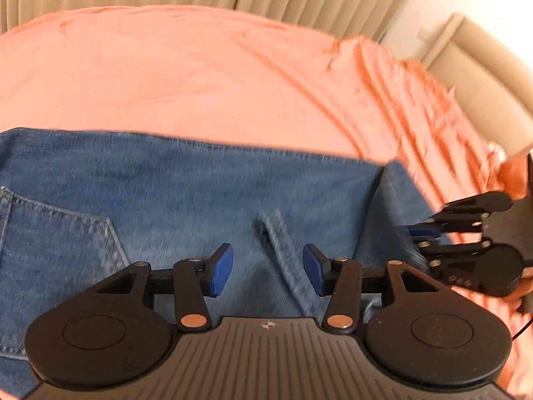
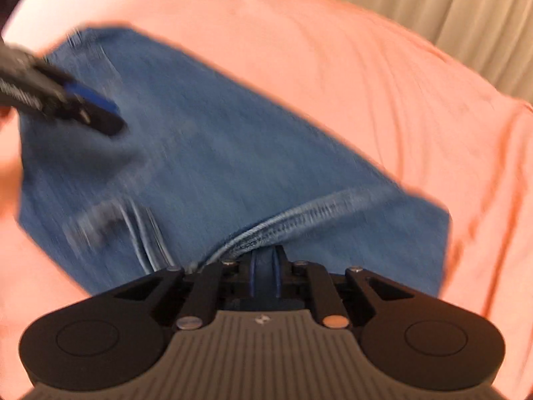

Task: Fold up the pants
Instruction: 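Carry the hem with the right tool over the jeans toward the waistband, then lay the hem on the waistband and open the right tool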

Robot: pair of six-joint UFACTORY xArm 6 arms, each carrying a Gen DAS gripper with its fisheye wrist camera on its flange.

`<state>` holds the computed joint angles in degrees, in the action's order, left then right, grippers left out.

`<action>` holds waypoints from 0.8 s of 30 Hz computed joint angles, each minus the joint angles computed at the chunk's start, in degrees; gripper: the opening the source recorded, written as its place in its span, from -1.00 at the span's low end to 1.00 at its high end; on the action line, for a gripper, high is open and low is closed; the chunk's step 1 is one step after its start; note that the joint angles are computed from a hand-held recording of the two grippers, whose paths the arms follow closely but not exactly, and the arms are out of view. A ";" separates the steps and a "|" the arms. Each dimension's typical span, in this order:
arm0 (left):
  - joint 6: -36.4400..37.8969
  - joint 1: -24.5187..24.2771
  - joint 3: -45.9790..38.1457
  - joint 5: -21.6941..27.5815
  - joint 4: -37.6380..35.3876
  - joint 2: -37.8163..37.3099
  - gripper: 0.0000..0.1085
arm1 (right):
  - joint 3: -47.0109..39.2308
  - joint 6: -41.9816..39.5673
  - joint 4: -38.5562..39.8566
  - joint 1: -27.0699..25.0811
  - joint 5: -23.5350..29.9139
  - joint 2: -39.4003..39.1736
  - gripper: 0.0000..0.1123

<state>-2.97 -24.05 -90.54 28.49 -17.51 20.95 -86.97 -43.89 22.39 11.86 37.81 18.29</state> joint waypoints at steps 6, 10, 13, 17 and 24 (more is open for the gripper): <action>1.62 0.77 -3.36 -0.39 -10.97 2.48 0.08 | -7.64 -4.35 12.95 1.37 1.85 3.49 -0.85; 0.64 0.99 -6.08 2.24 -14.59 5.09 0.31 | -6.29 -2.76 9.59 1.94 0.70 1.97 -0.85; -2.60 0.69 -7.95 3.07 -13.07 7.85 0.41 | -1.99 -1.08 6.91 1.27 -0.98 -0.61 -0.85; -4.37 -0.03 -8.83 0.66 -17.09 10.62 0.39 | 5.37 -1.12 5.97 -0.76 -2.94 -5.13 -0.85; -14.08 -1.50 -18.86 3.79 -2.71 16.08 -0.93 | 16.59 5.58 -4.01 -5.01 -10.28 -11.86 -0.84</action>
